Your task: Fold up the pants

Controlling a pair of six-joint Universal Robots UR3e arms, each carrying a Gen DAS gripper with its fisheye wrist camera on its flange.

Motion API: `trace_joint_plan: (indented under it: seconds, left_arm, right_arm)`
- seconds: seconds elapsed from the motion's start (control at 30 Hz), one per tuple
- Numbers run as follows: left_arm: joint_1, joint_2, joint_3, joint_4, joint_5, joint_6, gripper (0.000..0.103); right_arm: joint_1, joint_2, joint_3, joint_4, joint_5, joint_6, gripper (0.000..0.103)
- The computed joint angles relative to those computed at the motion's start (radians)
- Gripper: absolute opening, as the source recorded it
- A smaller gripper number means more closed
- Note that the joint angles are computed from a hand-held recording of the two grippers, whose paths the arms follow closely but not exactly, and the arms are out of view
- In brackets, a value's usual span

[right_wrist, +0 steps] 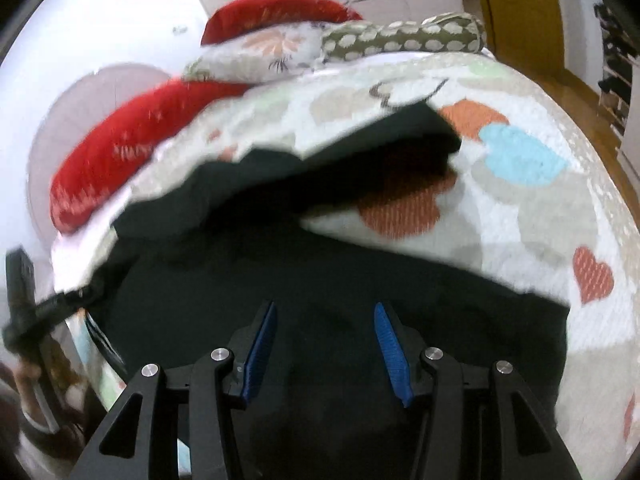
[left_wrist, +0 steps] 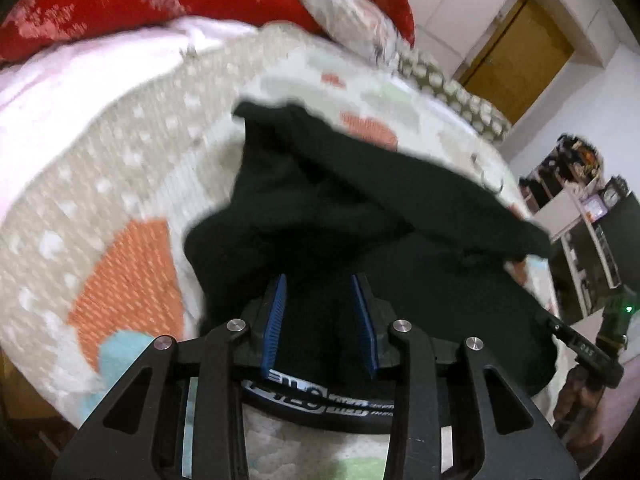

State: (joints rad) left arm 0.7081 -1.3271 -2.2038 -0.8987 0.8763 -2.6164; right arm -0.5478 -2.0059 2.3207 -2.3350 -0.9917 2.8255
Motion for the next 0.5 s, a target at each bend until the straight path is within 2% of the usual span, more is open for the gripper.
trace_joint_plan:
  seconds: [0.03, 0.07, 0.13, 0.17, 0.3, 0.37, 0.43, 0.5]
  left_arm:
    - [0.019, 0.006, 0.027, -0.042, -0.026, 0.003, 0.046]
    - [0.032, -0.001, 0.053, -0.084, -0.052, 0.012, 0.068]
    - [0.053, -0.060, 0.135, -0.189, -0.133, 0.021, 0.079]
    - [0.036, -0.100, 0.171, -0.166, -0.125, -0.040, 0.079]
    - [-0.078, -0.253, 0.301, 0.008, -0.004, -0.244, 0.079]
    - [-0.117, -0.323, 0.368, 0.027, 0.032, -0.291, 0.079]
    - [-0.158, -0.403, 0.434, 0.056, 0.062, -0.341, 0.079]
    - [-0.194, -0.485, 0.503, 0.071, 0.085, -0.384, 0.079]
  right_arm:
    - [-0.024, 0.012, -0.014, -0.004, 0.038, 0.015, 0.051]
    - [-0.038, 0.027, -0.027, -0.015, 0.063, 0.035, 0.055]
    - [-0.056, 0.064, -0.044, -0.052, 0.101, 0.079, 0.067]
    - [-0.074, 0.094, -0.053, -0.081, 0.136, 0.106, 0.071]
    - [-0.060, 0.223, -0.141, -0.143, 0.159, 0.212, 0.072]
    - [-0.070, 0.272, -0.173, -0.180, 0.179, 0.256, 0.073]
    - [-0.078, 0.330, -0.198, -0.228, 0.196, 0.300, 0.079]
    - [-0.082, 0.401, -0.244, -0.219, 0.209, 0.316, 0.082]
